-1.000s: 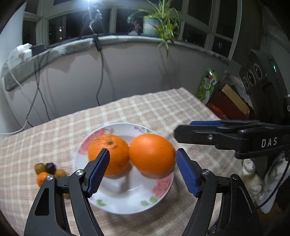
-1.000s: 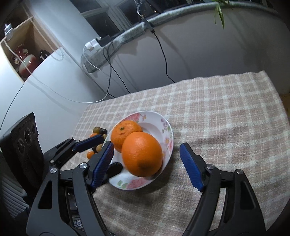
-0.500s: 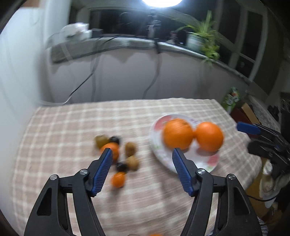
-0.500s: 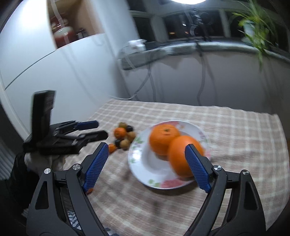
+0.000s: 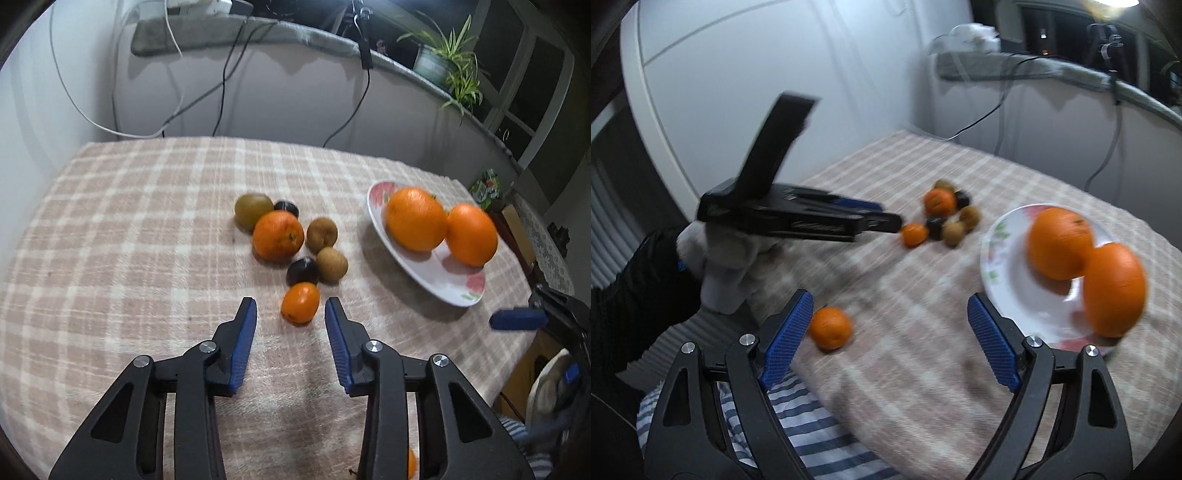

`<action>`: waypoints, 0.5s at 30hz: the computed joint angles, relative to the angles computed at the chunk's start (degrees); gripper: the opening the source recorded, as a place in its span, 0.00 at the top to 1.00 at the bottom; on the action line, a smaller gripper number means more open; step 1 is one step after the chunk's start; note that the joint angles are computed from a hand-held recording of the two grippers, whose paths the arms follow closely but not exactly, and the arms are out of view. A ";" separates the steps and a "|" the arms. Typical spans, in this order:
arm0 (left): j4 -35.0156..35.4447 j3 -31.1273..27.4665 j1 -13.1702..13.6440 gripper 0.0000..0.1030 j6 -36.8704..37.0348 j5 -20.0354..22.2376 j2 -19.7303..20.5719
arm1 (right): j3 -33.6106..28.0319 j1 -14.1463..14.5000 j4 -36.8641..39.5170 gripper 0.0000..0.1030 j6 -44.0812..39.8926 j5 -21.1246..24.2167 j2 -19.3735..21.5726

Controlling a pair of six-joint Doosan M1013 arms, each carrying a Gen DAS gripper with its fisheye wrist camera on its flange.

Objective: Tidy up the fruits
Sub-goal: 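Open the right gripper and move it back toward the small mandarin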

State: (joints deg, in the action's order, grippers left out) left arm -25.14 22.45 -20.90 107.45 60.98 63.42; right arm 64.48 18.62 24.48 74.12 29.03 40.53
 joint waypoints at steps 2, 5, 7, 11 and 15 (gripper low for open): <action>0.01 -0.62 -0.13 0.66 0.34 0.57 0.52 | -1.03 0.15 1.87 0.18 -1.54 1.67 0.83; -0.70 -1.99 -0.13 0.66 0.47 1.38 1.40 | -2.74 0.33 3.37 0.22 -2.61 4.12 2.24; -0.08 -2.95 -0.27 0.67 0.35 1.54 1.95 | -3.95 0.57 3.08 0.24 -2.36 5.30 3.17; 0.35 -5.25 -0.32 0.68 0.49 2.69 3.23 | -6.30 0.90 3.37 0.30 -2.67 7.46 4.87; -0.03 -6.84 -0.27 0.68 0.92 3.53 4.11 | -7.42 1.22 2.78 0.30 -2.53 8.62 5.74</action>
State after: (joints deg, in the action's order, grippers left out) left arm -25.17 15.61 -21.17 108.37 64.51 67.54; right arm 57.06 19.84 27.26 71.59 37.65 46.27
